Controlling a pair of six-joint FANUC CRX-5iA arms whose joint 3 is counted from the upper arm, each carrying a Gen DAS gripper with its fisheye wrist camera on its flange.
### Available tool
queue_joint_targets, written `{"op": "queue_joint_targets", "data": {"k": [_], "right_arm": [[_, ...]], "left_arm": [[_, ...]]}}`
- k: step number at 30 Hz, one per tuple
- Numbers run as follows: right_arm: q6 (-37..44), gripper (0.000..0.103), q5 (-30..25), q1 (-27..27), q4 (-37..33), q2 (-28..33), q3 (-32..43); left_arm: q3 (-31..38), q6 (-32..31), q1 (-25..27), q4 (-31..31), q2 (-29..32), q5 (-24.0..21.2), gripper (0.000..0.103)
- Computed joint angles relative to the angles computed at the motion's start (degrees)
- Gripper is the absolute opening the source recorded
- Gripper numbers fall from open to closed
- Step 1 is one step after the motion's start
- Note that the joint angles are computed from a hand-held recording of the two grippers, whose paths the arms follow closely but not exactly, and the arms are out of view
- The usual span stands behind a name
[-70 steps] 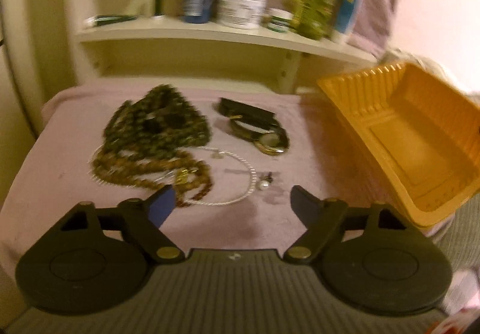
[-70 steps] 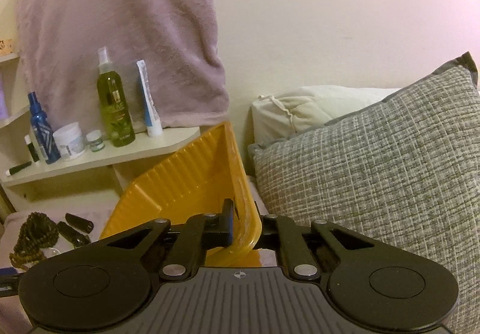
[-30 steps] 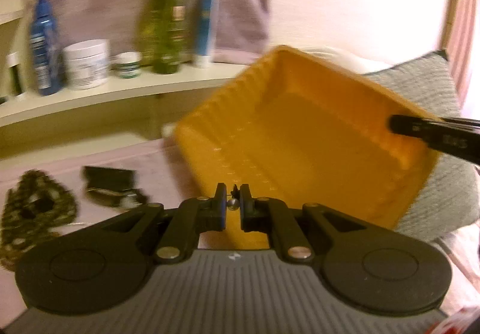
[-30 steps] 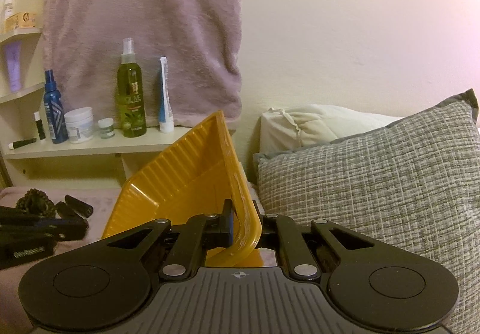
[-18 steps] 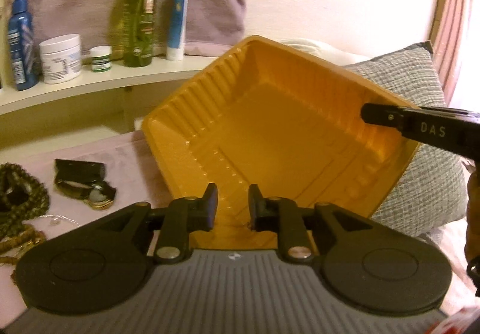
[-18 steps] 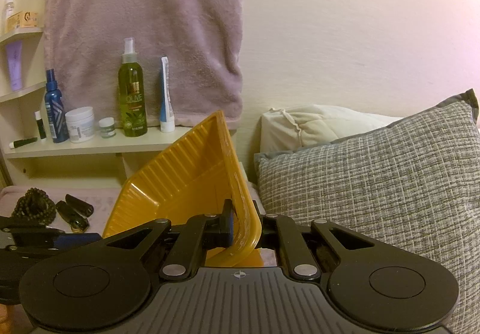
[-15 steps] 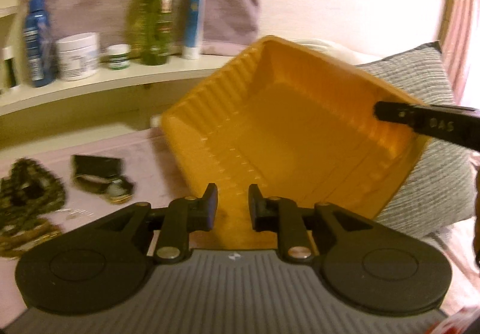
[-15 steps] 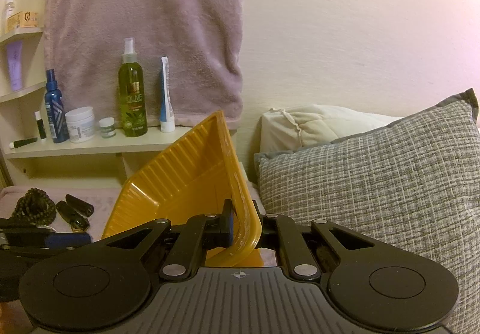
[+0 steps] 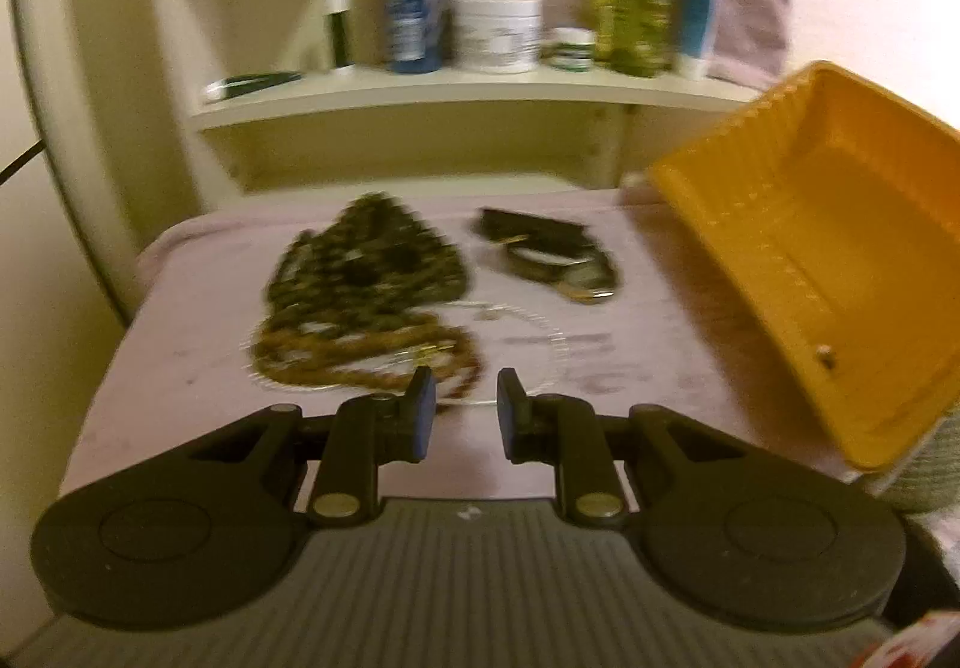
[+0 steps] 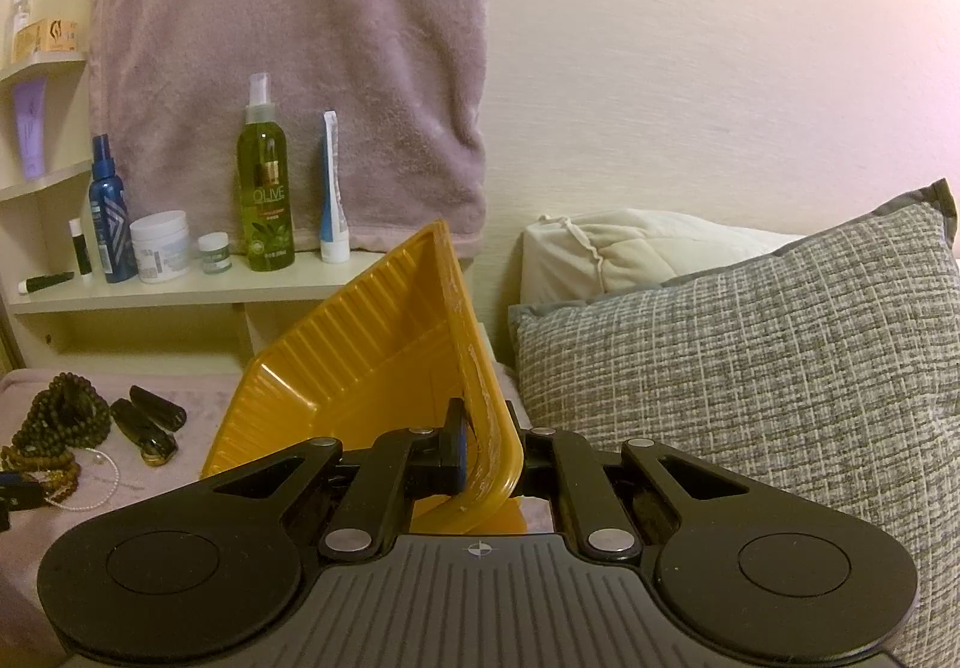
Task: Organize jewelry
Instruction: 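Grasp the black watch strap with the left tool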
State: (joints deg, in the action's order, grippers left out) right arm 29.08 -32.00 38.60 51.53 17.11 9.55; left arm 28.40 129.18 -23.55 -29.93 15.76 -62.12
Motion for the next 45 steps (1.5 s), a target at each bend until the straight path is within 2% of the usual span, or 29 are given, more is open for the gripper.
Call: {"op": "queue_joint_targets", "data": {"k": [6,12,21,27,29,31,39,43,45], "right_arm": [[0.5,0.008,0.1,-0.1,0.1,0.0,-0.1],[1.3,0.008,0.0,-0.1,-0.4,0.2,0.3],[1.5,0.008,0.3,-0.2,-0.4,0.2,0.2],[2.2,0.008,0.3,-0.3,-0.9,0.4,0.5],[2.3,0.008,0.2,-0.3,-1.1,0.4,0.6],[2.5,0.008,0.1,-0.3,-1.4,0.5,0.7],[2.0,0.008,-0.7,-0.2,-0.4,0.7,0.6],[2.7,0.008,-0.8,-0.3,-1.6,0.8,0.9],[3.1,0.008,-0.9,-0.3,-2.1,0.9,1.2]], "left_arm": [[-0.8,2.8,1.2,-0.5,-0.2,-0.8,0.019],[1.0,2.8,1.8,-0.5,1.3,-0.6,0.019],[4.5,0.3,2.5,2.3,4.6,4.1,0.020],[8.9,-0.5,2.4,4.1,8.8,6.4,0.047],[10.3,-0.3,2.6,5.1,10.2,6.7,0.069],[11.7,0.2,2.8,6.1,11.5,6.5,0.073],[17.0,2.8,3.0,7.0,15.8,4.8,0.070],[19.5,4.5,3.1,6.9,17.4,1.8,0.049],[18.2,5.0,3.4,7.6,16.8,3.3,0.040]]}}
